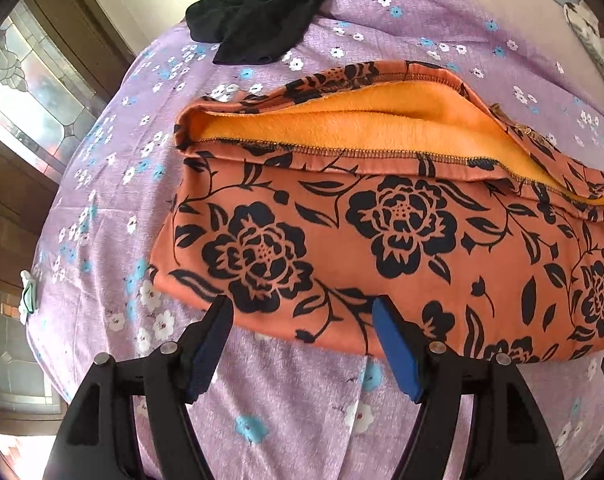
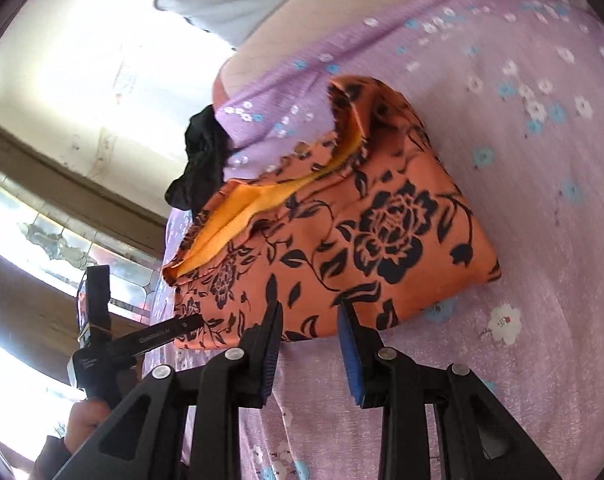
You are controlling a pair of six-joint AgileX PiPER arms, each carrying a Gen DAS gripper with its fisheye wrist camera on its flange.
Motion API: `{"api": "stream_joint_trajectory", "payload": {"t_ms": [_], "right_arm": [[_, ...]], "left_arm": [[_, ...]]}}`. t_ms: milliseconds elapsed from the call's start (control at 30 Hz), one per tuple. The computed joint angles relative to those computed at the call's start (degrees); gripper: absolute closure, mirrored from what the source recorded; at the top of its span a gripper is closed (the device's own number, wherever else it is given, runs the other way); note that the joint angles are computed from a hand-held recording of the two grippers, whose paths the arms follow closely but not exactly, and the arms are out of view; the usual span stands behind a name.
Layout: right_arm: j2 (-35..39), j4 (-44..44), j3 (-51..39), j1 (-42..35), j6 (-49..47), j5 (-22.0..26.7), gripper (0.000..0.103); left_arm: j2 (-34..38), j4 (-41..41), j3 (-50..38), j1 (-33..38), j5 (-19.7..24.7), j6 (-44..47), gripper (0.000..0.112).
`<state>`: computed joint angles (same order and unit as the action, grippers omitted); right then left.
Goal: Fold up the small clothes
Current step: 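Release the folded hem and withdraw both grippers open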
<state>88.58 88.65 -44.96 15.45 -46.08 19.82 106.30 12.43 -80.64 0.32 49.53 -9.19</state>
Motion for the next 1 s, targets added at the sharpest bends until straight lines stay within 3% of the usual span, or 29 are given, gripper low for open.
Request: {"api": "stream_joint_trajectory", "payload": {"t_ms": [133,267,400,500,700,1000], "right_arm": [[-0.1,-4.9,-0.7,0.6,4.6,-1.1,0.072],[-1.0,-7.5,-0.1,-1.2,6.9,-0.1,0.072],[-1.5,-10.2,-0.2,-2.9,10.6,0.5,0.072],[-2.1,-10.7,-0.1,-3.3,10.8,1.4,0.072],[-4.9,-14.4,0.4,-4.3,11.6,1.5,0.072],[-10.7,-5.7,5.2,-12.8,1.9,6.1,0.072]], "left_arm": [[-0.8,-0.5,-0.2,-0.6,0.2,-0.1,0.04],[3.0,-1.5,-4.8,-2.8,2.5,-1.0,0.04],[6.9,2.8,-6.0,-5.8,6.4,-2.1,0.04],[5.4,3.9,-2.9,-6.1,3.5,-4.1,0.039],[1.7,5.3,-1.2,-6.3,5.2,-7.0,0.04],[-5.0,7.9,2.1,-9.8,6.6,-11.6,0.04]]}}
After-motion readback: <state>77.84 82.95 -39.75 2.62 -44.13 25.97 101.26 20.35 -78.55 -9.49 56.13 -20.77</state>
